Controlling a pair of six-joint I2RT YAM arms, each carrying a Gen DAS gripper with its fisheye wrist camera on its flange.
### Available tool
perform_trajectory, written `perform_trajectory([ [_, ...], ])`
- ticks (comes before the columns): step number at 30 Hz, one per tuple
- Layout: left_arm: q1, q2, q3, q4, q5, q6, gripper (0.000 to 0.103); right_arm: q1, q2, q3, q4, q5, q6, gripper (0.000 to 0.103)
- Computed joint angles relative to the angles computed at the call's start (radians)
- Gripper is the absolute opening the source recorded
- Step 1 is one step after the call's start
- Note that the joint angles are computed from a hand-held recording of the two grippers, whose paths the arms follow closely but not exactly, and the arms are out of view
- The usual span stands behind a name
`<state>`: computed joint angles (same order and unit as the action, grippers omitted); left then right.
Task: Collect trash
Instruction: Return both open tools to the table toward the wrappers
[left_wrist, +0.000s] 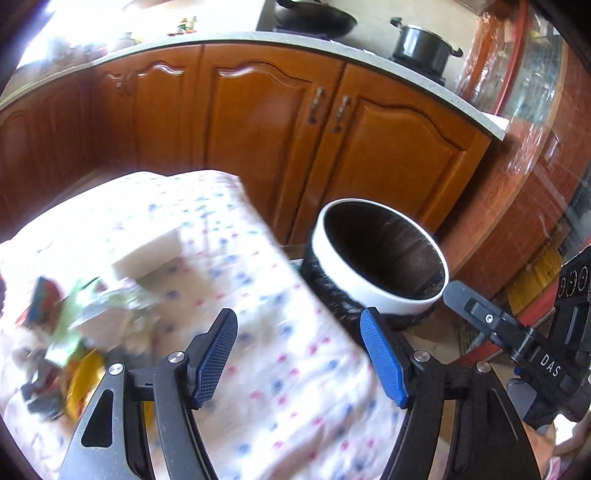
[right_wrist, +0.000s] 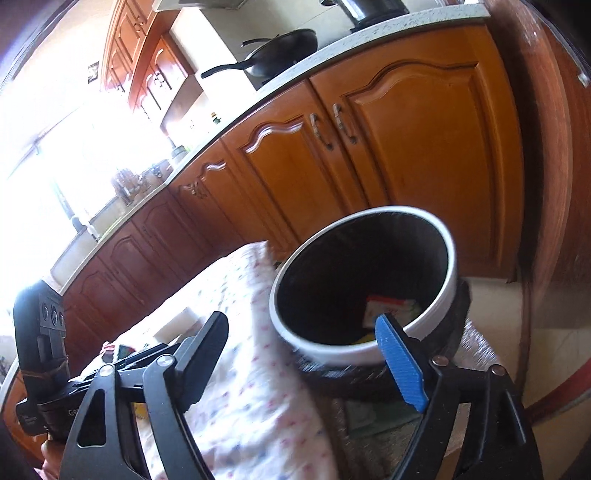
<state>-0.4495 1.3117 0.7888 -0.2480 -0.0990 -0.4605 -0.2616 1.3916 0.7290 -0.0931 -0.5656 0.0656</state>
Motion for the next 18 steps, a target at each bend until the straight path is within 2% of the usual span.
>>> perform_trajectory([
  [3, 0.020, -0.150, -0.103, -0.040, -0.024, -0.018, 0.069, 0.049, -0.063, -0.049, -0.025, 0.007, 0.009, 0.090],
  [6, 0.067, -0.306, -0.188, -0.117, -0.006, -0.030, 0.069, 0.115, -0.121, -0.088, -0.052, 0.039, 0.030, 0.096],
  [12, 0.167, -0.565, -0.247, -0.312, -0.023, -0.018, 0.069, 0.300, -0.215, -0.150, -0.116, 0.145, 0.061, 0.100],
  [18, 0.243, -0.773, -0.261, -0.505, -0.045, -0.003, 0.069, 0.485, -0.234, -0.180, -0.106, 0.212, 0.138, 0.101],
])
